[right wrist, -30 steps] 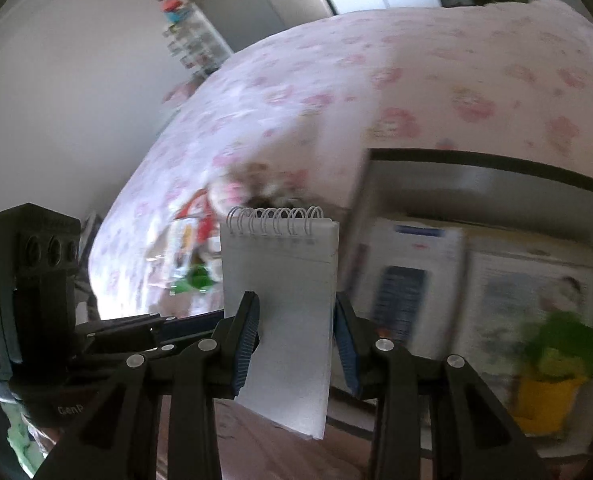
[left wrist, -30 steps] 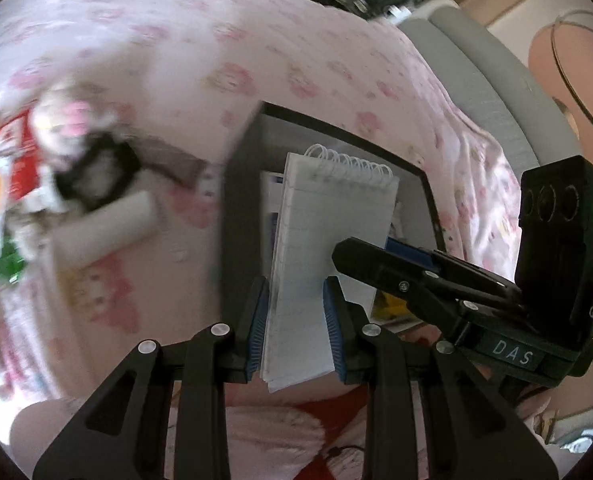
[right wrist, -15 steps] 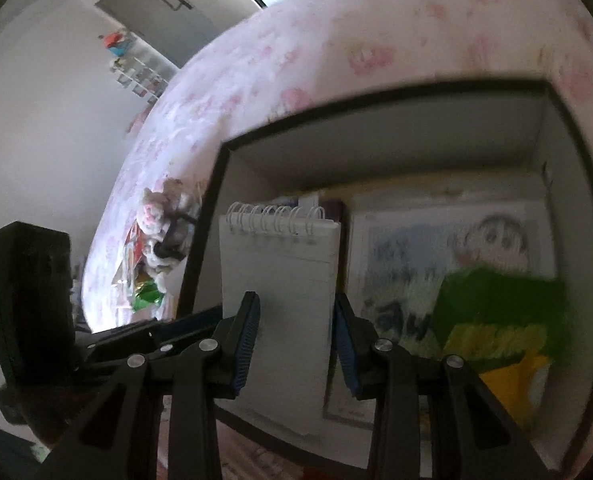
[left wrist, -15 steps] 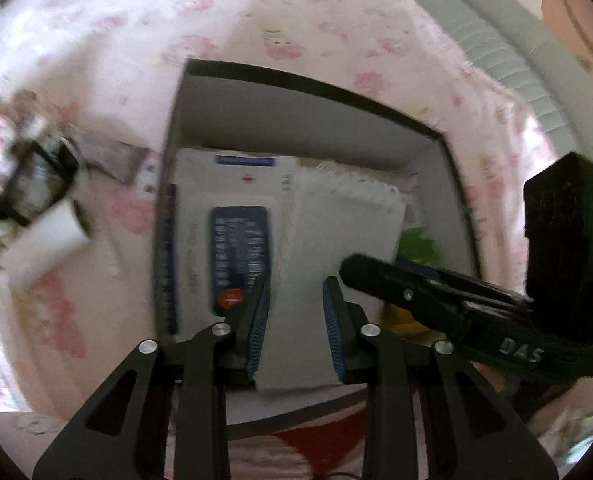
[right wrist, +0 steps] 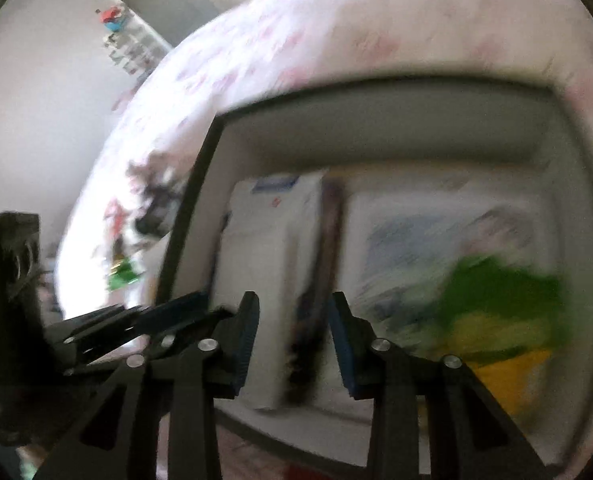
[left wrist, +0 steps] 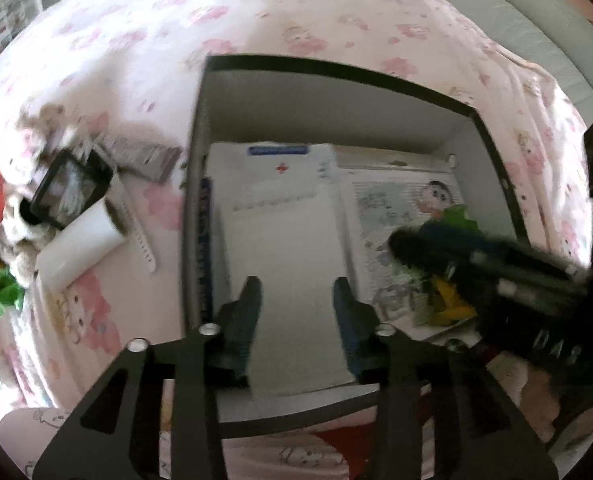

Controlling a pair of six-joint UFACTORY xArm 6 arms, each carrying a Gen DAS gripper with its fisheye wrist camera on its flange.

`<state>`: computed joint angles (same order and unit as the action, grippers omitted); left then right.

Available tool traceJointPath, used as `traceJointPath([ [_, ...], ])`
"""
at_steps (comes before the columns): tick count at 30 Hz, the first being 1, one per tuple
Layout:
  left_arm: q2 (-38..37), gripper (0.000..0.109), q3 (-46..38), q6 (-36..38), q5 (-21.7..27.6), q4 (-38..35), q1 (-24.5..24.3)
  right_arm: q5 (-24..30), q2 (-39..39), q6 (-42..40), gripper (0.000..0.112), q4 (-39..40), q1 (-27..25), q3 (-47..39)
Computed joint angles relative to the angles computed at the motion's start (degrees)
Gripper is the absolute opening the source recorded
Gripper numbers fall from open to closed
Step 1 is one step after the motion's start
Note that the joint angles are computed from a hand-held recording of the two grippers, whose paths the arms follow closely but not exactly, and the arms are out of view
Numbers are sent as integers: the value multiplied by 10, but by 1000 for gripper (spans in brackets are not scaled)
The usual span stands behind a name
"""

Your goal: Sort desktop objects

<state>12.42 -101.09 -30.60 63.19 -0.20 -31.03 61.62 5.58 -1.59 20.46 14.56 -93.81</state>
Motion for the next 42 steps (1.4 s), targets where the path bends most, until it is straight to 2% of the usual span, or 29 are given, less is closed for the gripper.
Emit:
traceJointPath([
  [3,16,44,-18,13,-6,-4,-10,-27,-13,38,39,-76,11,14],
  [5,40,48,-48,11,15,10,-18,-16,-3,54,39,-84,13,10],
  [7,79,48,-101,6,64,43,-28,11,14,50,39,-57,10,-4],
  [10,147,51,-209,22,167,147,-55,34,30,39,39,-35,8,-18],
  [12,152,51,-221,24,185,151,-53,35,30,36,39,-50,13,-20],
  [15,116,52,-168,23,162,122,-35,26,25,38,39,-83,23,-15],
  [18,103,52,-156,29,152,107,-32,27,28,40,39,-90,26,-16],
  [22,72,49,-105,30,78,59,-24,25,29,43,39,-88,23,-13],
  [25,67,48,-88,35,48,31,-19,27,30,50,39,-94,19,-16],
  [27,76,48,-101,27,56,35,-23,26,29,53,39,-102,21,-15],
  [30,92,47,-128,16,96,73,-28,27,27,49,40,-110,24,-13],
  [31,94,41,-132,16,103,75,-25,25,26,49,40,-112,25,-11],
  [32,96,41,-136,13,105,75,-25,23,25,50,41,-114,26,-10],
  [37,65,41,-94,4,65,57,-18,17,19,58,44,-126,26,-4],
  [42,51,50,-74,-7,47,69,-19,6,11,65,48,-145,31,7],
])
